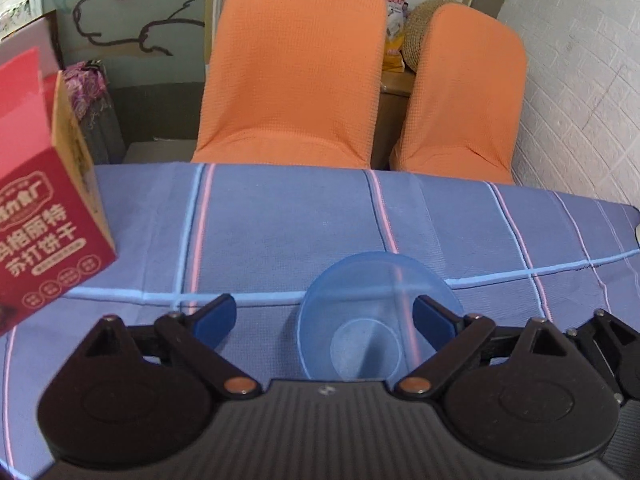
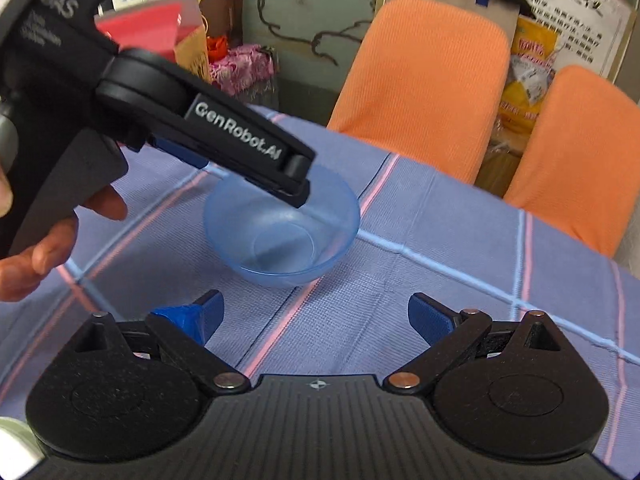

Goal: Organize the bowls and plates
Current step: 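Reach the left tool to the translucent blue bowl and grip its rim, then carry the blue bowl with the left tool into the white bowl, release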

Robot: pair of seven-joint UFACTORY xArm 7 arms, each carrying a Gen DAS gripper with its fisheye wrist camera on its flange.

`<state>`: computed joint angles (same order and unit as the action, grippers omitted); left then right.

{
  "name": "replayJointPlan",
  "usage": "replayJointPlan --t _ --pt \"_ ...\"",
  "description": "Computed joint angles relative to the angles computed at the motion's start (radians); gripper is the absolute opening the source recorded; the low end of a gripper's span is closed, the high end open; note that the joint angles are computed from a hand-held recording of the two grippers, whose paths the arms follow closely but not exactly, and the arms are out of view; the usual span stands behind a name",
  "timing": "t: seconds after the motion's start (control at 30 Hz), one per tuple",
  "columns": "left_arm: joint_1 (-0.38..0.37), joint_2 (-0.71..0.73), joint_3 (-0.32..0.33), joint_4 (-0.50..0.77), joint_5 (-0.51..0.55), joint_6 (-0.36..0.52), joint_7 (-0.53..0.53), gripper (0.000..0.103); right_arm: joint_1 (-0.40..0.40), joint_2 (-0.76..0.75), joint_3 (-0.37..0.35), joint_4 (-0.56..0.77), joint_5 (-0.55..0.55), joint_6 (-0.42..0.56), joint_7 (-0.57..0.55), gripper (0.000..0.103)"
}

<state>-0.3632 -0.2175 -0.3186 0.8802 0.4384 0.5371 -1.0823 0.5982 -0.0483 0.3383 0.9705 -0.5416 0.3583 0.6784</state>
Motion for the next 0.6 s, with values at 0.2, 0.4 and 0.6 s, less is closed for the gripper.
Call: replayJointPlan --t 0.2,0.4,0.6 --pt "0.001 0.074 0.016 0.044 0.042 -0.008 0.005 0.094 0.013 0.079 -0.02 0.058 -0.072 -0.019 0.067 0.086" --pt "-0.018 0.113 0.044 0.053 0.046 -0.032 0.063 0.07 0.058 0.122 -0.064 0.08 -0.167 -0.057 0.171 0.084" --pt "-0.045 0.094 0.062 0.038 -0.057 -0.058 0.202 0.051 0.084 0.13 -0.097 0.086 -0.302 -0.117 0.284 0.083"
